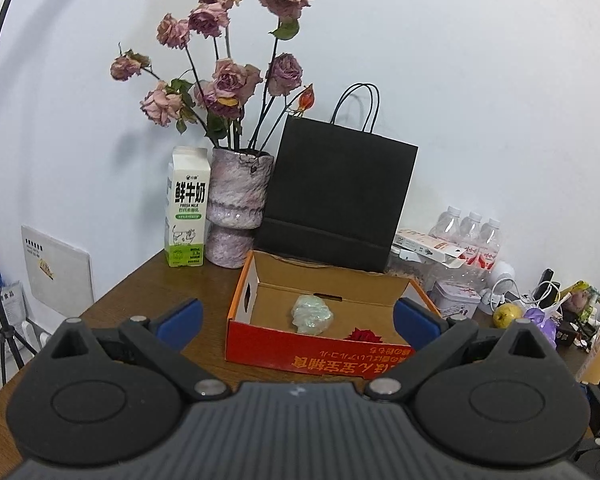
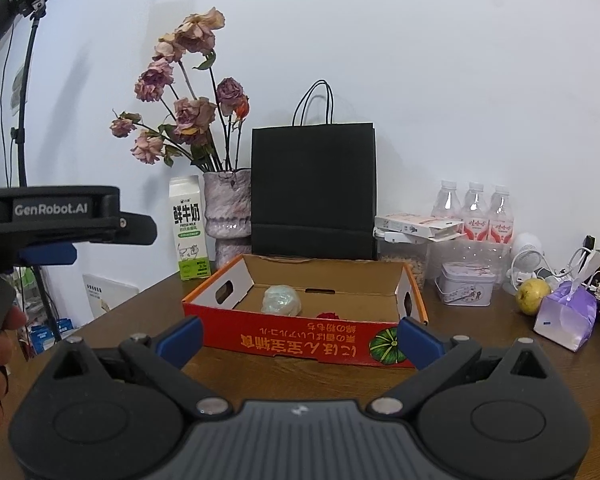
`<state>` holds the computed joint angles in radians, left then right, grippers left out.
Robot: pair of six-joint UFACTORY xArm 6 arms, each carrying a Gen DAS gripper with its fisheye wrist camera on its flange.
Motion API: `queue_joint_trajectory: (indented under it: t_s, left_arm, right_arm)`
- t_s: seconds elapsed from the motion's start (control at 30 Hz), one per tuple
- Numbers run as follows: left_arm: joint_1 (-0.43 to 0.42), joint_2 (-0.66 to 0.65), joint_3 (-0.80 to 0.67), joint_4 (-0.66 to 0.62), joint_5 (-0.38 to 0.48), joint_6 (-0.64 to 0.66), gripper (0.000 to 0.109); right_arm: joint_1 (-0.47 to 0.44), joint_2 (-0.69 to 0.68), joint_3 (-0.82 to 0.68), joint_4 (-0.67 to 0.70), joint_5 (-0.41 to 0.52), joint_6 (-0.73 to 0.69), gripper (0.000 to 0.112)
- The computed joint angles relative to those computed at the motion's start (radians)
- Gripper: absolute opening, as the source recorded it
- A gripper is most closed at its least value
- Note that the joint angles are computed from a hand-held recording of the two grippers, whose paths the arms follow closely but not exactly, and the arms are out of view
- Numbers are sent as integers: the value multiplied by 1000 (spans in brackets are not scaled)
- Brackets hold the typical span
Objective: Organize objects
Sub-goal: 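Withdraw both open tools from the box back toward the table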
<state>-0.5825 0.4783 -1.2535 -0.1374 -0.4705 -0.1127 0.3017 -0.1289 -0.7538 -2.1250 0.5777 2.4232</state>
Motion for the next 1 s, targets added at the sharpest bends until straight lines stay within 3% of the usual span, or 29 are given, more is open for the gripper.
queue_joint_trajectory:
  t_s: [0.37,0.53,1.0]
  left_arm:
    - [69,-45,92,202,-67,-189,103]
    - [84,-95,166,227,-102,-186,103]
    - [162,-284,439,387,-249,-296,103]
  right_arm:
    - [44,-73,111,22,64,10,103]
    - [83,-127,162,67,94,-32,103]
    - [290,-271,280,262,218,-183,103]
